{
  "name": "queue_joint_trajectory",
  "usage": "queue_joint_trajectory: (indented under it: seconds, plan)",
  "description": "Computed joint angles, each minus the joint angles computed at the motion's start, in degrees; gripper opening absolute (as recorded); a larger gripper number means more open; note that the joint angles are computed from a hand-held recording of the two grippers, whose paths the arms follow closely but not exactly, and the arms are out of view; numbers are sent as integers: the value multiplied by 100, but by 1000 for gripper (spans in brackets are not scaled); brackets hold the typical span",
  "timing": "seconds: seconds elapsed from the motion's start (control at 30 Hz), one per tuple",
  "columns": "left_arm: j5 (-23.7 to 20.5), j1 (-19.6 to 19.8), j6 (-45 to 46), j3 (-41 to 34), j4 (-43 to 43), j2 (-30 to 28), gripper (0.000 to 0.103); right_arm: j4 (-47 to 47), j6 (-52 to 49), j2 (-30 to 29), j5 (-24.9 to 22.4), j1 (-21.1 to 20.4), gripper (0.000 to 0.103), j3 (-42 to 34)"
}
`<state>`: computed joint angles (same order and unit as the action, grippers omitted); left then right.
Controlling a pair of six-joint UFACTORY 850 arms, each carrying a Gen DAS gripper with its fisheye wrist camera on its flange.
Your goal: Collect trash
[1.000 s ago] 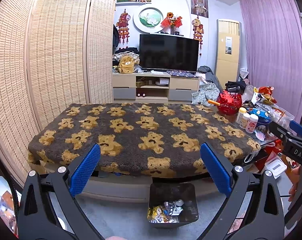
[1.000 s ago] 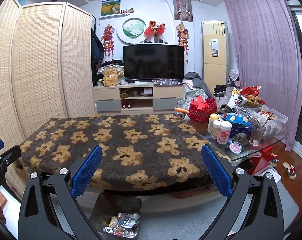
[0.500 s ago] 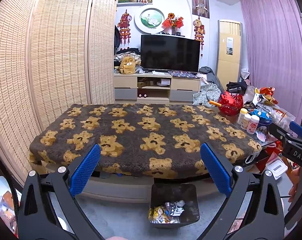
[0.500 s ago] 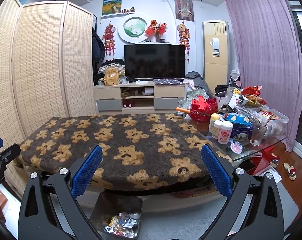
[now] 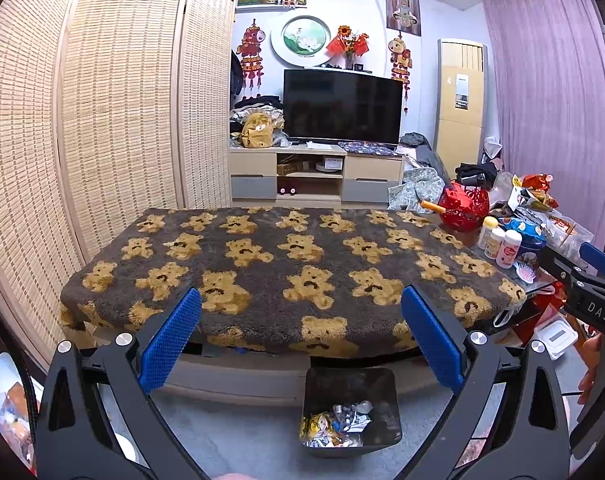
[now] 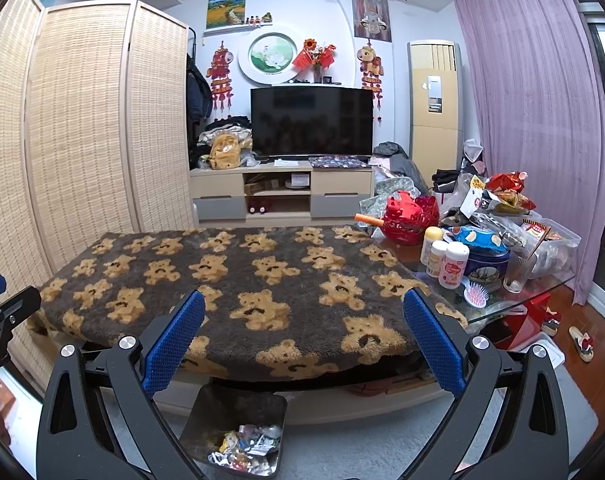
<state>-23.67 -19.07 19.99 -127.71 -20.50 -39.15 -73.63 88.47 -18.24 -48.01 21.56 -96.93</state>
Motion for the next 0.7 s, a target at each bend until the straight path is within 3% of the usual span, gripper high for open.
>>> queue_joint_trajectory:
  seconds: [0.7]
  plan:
    - [-125,-12,-130,-146,107,-65,95,63,-24,-32,146,-78,100,-59]
